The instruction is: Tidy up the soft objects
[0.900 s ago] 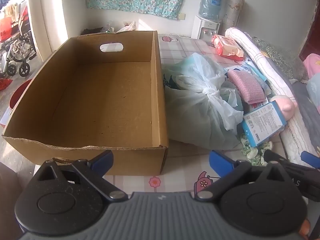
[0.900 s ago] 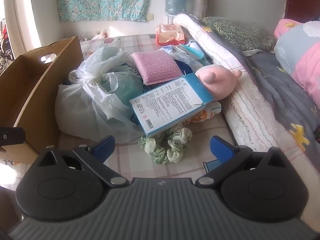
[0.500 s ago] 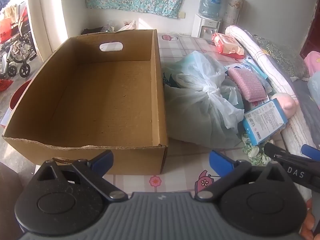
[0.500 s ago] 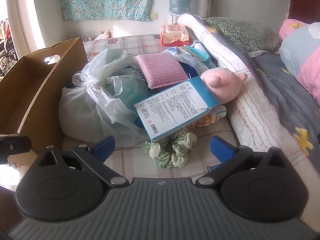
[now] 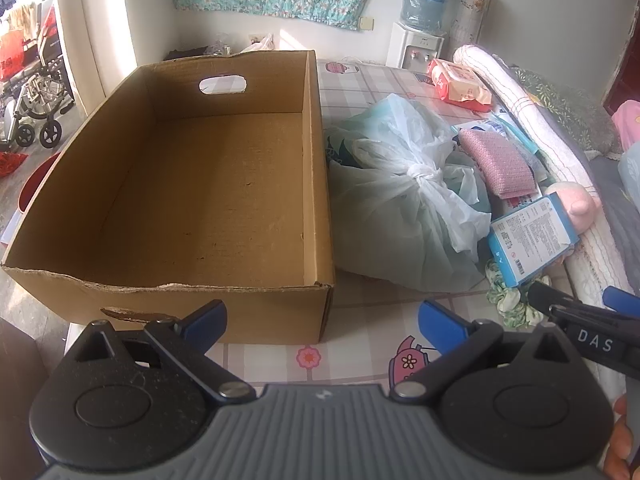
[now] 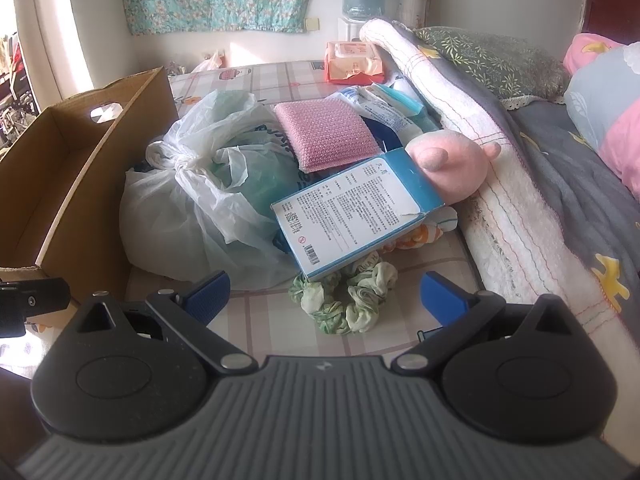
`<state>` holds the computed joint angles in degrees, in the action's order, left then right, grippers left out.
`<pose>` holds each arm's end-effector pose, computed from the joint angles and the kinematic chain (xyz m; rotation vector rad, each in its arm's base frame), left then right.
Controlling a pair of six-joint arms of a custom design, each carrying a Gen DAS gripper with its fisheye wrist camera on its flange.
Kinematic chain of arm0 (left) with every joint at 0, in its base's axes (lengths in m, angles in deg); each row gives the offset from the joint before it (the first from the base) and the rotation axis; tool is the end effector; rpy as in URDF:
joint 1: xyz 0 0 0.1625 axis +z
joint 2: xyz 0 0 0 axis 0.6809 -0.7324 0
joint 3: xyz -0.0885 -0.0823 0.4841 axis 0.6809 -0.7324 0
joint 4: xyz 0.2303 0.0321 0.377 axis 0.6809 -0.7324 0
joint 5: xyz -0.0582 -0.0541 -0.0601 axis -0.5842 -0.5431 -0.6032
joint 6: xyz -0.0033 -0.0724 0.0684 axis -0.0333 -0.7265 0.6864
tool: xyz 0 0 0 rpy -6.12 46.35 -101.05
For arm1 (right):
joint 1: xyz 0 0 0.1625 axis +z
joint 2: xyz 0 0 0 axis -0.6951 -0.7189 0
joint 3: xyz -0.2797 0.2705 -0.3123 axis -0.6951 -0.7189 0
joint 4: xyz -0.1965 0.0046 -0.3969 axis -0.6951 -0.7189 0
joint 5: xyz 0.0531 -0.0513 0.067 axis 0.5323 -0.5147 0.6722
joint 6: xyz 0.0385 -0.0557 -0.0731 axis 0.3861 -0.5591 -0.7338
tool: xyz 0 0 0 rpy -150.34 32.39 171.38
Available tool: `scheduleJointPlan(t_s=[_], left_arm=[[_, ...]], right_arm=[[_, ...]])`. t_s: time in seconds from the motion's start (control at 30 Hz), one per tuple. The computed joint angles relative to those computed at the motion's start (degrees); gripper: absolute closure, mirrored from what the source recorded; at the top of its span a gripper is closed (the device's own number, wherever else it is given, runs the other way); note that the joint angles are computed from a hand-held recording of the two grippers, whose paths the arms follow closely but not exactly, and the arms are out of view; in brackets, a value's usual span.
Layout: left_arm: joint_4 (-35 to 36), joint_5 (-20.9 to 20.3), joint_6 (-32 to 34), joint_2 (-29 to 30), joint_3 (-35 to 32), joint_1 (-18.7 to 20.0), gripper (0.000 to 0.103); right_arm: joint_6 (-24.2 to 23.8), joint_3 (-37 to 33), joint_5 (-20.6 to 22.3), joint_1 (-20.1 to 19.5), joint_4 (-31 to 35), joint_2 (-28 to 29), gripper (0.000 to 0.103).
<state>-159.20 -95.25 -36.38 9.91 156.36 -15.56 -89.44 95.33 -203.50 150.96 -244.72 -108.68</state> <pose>-0.3526 -0.4234 0.1863 -0.2256 2.1198 -0.9108 0.2336 -0.4873 0.2676 0.7531 -2.3424 0.7159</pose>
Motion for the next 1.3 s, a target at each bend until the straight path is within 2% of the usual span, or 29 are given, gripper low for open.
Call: scheduleJointPlan(t_s=[1.3], left_arm=[[-2.0,-1.4,0.9,0.0,0.5,0.5,0.001]], right_arm=[[-0.4,-0.4,-0.5,0.2,1.5,0.3,0.001]])
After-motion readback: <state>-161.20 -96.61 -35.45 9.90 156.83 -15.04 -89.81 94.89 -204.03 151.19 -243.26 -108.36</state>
